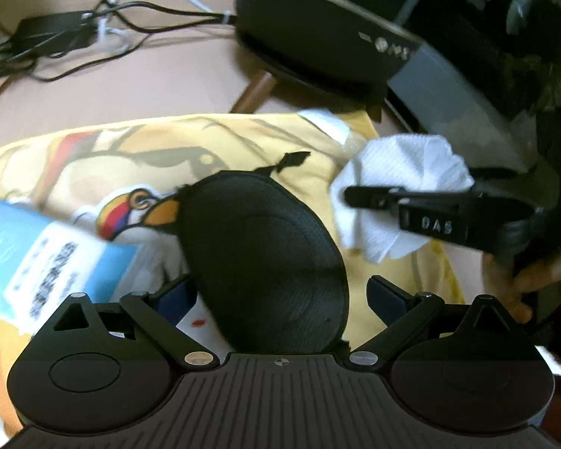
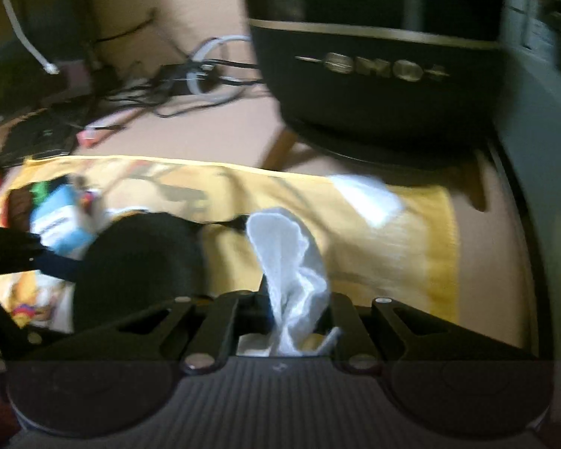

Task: Organize soft objects
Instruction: 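Hold the mask with the left gripper while the right gripper wipes its face with tissue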

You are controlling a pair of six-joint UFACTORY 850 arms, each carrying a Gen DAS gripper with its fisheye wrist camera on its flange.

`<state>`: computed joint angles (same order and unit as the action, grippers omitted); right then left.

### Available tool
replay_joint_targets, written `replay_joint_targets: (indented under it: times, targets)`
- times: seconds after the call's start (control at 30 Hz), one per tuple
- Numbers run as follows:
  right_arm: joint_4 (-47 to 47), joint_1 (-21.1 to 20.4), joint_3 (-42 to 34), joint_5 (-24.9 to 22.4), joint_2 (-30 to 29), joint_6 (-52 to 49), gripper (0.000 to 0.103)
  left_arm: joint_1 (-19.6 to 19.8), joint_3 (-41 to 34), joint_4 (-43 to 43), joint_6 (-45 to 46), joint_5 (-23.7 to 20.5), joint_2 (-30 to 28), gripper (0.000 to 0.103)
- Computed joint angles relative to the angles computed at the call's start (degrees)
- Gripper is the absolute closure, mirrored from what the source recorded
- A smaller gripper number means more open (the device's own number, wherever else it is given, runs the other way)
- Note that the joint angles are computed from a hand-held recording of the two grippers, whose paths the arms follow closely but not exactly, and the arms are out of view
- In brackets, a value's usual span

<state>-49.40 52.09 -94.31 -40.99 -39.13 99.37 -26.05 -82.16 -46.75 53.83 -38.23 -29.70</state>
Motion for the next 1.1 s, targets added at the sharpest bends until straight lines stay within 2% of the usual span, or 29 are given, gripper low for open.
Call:
replay_joint_targets:
  times: [0.1, 0.23, 0.3, 0.33, 0.37, 0.47, 0.6, 0.7, 0.8, 0.97, 1.1]
  targets:
    - [-0.32, -0.19, 2.26, 0.85, 1.26, 3.09, 0.091, -1.51, -0.77, 2.46, -1.07, 2.24, -0.72, 0.003]
    - [-5.91, -0.72, 6.42, 8.01, 3.96, 12.58, 0.091, -3.13, -1.68, 7.33, -4.71, 6.38, -1.40, 0.003]
    - [-9.39, -0.95, 6.83, 10.14, 4.36, 16.73, 0.091, -3.95, -0.53, 9.35, -3.96, 9.74, -0.51, 0.008]
    - [-10.71, -1.06, 6.25, 10.42, 4.12, 17.48, 0.091, -4.35, 0.03, 10.76, -3.45, 11.04, -0.05, 0.031]
    - [-11.84, -1.18, 5.31, 10.48, 3.68, 17.67, 0.091, -4.66, 0.19, 12.54, -3.38, 11.23, 0.18, 0.050]
    - [-15.53, -1.96, 2.35, 12.69, 2.31, 18.36, 0.091, -4.84, 0.21, 13.04, -1.62, 9.81, 0.50, 0.050]
    - [-19.18, -3.34, -2.70, 18.64, -0.88, 18.71, 0.090, -4.90, 0.49, 12.72, -0.15, 9.42, 0.85, 0.049]
    - [-9.47, -4.46, -6.98, 22.06, -4.03, 7.34, 0.090, -4.84, 0.61, 12.12, 0.53, 9.58, 0.98, 0.046]
    - [3.73, -4.98, -9.59, 20.38, -6.26, -5.95, 0.090, -4.58, 0.52, 11.64, 0.68, 9.16, 0.96, 0.043]
    - [6.09, -4.07, -7.60, 11.14, -5.54, -6.65, 0.090, -3.86, -0.29, 9.33, 1.37, 7.58, 0.27, 0.042]
    - [4.11, -3.46, -1.94, 9.05, -1.87, -1.85, 0.090, -2.99, -2.72, 7.94, -0.46, 4.12, -1.48, 0.042]
